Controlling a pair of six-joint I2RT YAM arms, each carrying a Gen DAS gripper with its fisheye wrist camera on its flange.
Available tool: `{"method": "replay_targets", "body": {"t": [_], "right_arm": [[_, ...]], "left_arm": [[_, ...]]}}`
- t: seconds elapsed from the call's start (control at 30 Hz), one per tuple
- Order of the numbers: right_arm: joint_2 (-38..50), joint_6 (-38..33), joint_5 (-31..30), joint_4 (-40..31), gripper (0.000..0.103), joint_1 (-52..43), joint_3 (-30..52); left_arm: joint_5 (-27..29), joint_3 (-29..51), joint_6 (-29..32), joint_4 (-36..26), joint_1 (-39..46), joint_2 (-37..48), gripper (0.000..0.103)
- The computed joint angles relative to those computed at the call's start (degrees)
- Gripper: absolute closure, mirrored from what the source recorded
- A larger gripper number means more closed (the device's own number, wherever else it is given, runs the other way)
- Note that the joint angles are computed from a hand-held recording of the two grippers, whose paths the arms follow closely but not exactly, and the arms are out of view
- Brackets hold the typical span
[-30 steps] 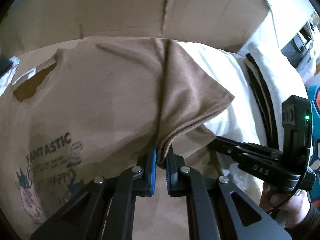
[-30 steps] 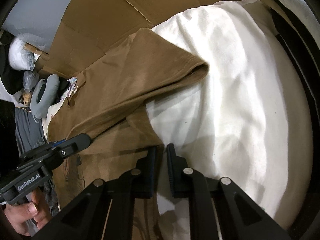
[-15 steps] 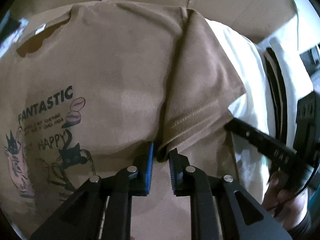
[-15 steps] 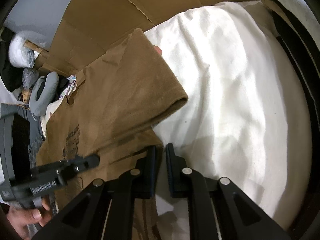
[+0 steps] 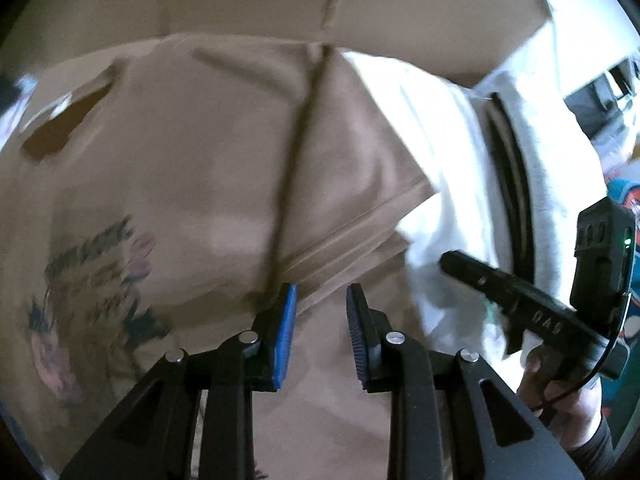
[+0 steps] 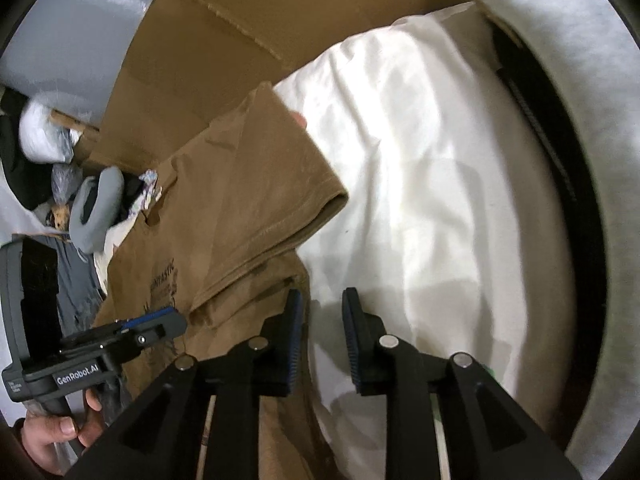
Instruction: Fold clothes
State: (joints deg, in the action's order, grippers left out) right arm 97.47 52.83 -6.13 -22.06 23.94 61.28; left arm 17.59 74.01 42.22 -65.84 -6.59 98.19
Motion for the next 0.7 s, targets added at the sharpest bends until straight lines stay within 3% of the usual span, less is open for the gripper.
{"method": "replay_targets", "body": {"t": [0.33, 0.7], "right_arm": [[-3.2, -0.4, 0.9, -2.0, 0.084, -0.7, -0.5], [-5.7, -0.9, 0.5, -2.8, 0.084, -1.9, -3.0]], "left_arm": [[2.5, 2.6, -2.0, 2.3, -12.3, 3.4, 0.077], [-1.5, 2.1, -7.2, 8.1, -20.3, 7.3, 0.077]]}}
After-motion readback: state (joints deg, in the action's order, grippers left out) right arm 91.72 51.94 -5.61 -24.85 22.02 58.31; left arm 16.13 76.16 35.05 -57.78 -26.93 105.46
